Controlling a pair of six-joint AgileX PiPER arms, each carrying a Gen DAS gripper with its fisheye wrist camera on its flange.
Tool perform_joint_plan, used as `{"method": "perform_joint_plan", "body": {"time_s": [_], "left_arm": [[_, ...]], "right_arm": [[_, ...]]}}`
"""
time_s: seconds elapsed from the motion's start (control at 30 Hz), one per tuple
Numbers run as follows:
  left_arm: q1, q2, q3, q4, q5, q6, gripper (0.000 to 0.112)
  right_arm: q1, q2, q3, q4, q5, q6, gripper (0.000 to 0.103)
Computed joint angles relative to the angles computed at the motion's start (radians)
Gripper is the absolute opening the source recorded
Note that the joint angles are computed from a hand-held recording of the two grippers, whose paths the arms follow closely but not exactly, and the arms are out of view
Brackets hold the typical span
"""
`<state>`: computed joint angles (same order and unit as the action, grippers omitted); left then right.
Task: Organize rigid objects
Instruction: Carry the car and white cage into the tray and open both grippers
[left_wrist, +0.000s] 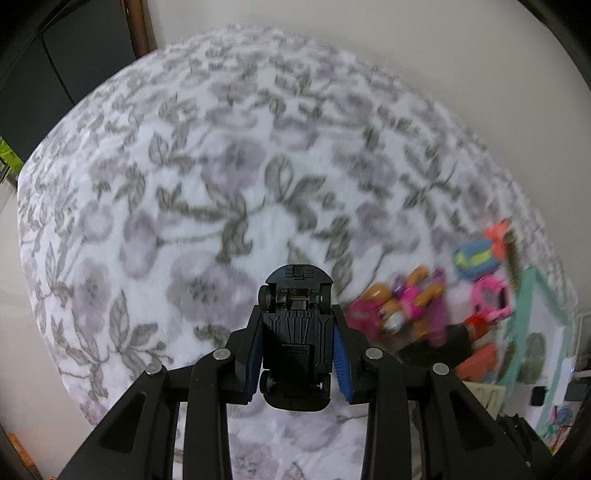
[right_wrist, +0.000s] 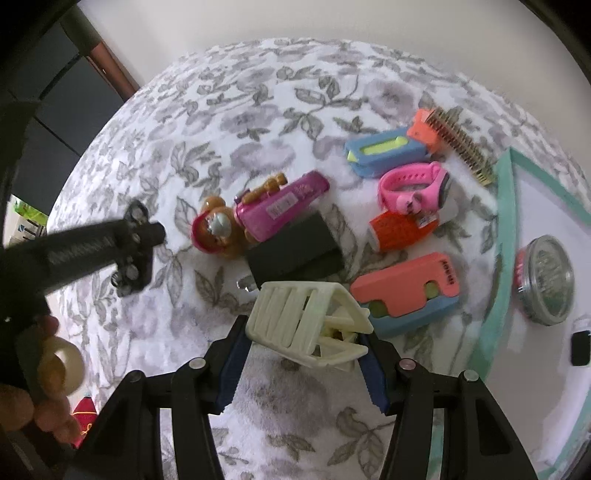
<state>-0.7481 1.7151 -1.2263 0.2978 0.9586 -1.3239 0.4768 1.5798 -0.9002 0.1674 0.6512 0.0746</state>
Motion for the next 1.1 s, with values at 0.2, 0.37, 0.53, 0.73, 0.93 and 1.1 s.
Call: {"method": "perform_joint_plan", "body": {"time_s": [0.2,0.37,0.53,0.73,0.93,1.1], "left_arm": [[-0.057,-0.075,-0.073,0.12,0.059,-0.054,0.035],[-0.138,-0.054,-0.166,0.189,0.09,-0.08,0.035],[-0.203,0.0,-0.27,0.202,0.114,-0.033,0.035],[-0.295,0.138,-0.454,0.194,0.154,0.072,0.035],[-0.393,0.313,-0.692,0.148,0.199,0.226,0.035],[-0.445,0.464,-0.888,0.085,0.246,0.354,0.035]], "right_arm": [[-0.052,-0.134,-0.022,-0.016,0.052,-0.01,0.059],[-0.098,-0.254,-0.03,-0.081,0.086,0.044,0.059],[-0.153,-0.335,-0.038,-0.148,0.126,0.089,0.059],[-0.295,-0.379,-0.027,-0.212,0.163,0.087,0.059],[-0.511,-0.377,-0.008,-0.246,0.199,0.053,0.059],[-0.693,-0.397,-0.006,-0.228,0.225,-0.044,0.059]]}}
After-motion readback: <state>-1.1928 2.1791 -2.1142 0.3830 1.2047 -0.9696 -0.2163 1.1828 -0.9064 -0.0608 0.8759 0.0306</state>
